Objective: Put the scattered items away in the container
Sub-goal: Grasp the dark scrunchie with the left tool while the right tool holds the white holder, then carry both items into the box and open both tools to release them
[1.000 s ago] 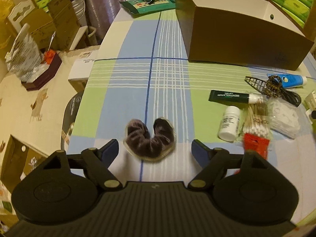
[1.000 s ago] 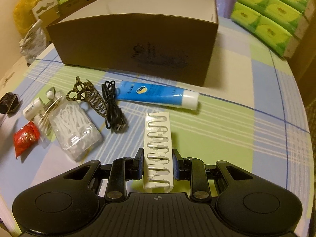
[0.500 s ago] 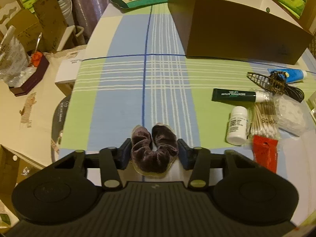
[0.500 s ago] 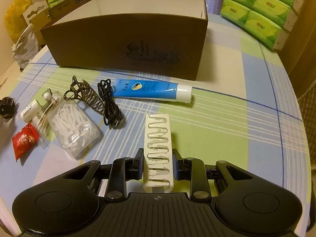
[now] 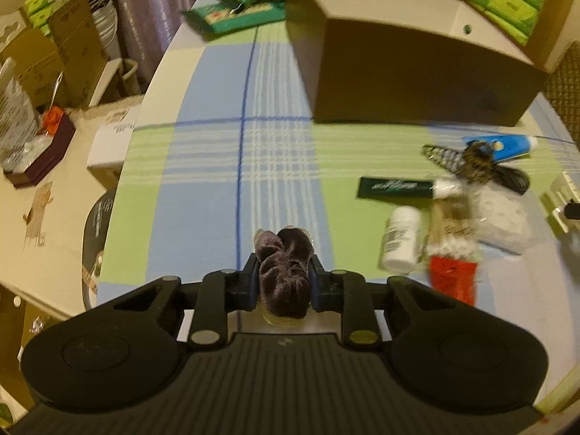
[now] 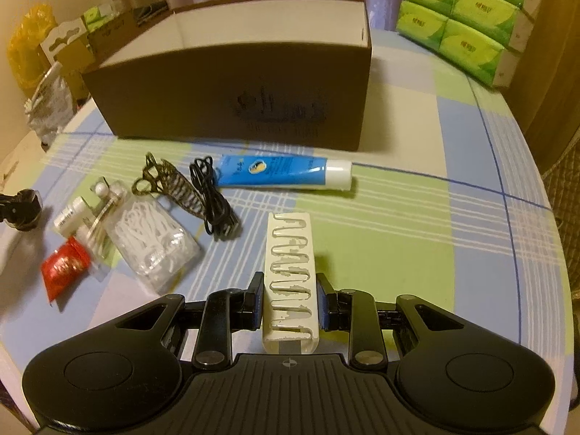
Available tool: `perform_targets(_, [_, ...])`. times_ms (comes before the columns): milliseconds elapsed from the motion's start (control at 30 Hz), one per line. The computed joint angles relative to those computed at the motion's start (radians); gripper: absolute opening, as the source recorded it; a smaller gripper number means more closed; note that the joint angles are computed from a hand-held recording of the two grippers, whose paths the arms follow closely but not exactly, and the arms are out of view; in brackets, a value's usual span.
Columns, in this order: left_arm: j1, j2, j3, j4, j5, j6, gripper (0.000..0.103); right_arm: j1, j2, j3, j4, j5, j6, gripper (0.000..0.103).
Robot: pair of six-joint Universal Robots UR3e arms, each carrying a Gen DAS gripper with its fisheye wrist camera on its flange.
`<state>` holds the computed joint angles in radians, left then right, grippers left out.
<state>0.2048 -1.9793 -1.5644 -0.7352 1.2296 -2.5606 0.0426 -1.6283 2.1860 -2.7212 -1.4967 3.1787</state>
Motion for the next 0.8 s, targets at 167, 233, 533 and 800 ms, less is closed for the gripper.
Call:
perform_targets(167, [-0.012,0.031,0.039,-0.037,-0.063,0.009,0.022,-0.009,-0.026,-0.016,0.007,0.024,0.002,0.025])
perform_targets(233, [-0.021,0.029,0.076,-0.058,-0.092,0.009,0.022,-0.012,-0.029,-0.031,0.010,0.038,-0.003,0.025])
perform_targets(533, [-0.108,-0.049,0.279,-0.147,-0.181,-0.026,0.022,-0.030,0.019,-0.175,0.019,0.127,-0.032,0.025])
perform_targets(800, [-0.196,-0.217,0.594,-0.212,-0.224,-0.098,0.022,-0.033,0.137,-0.373,0.013,0.185,-0.053,0.025])
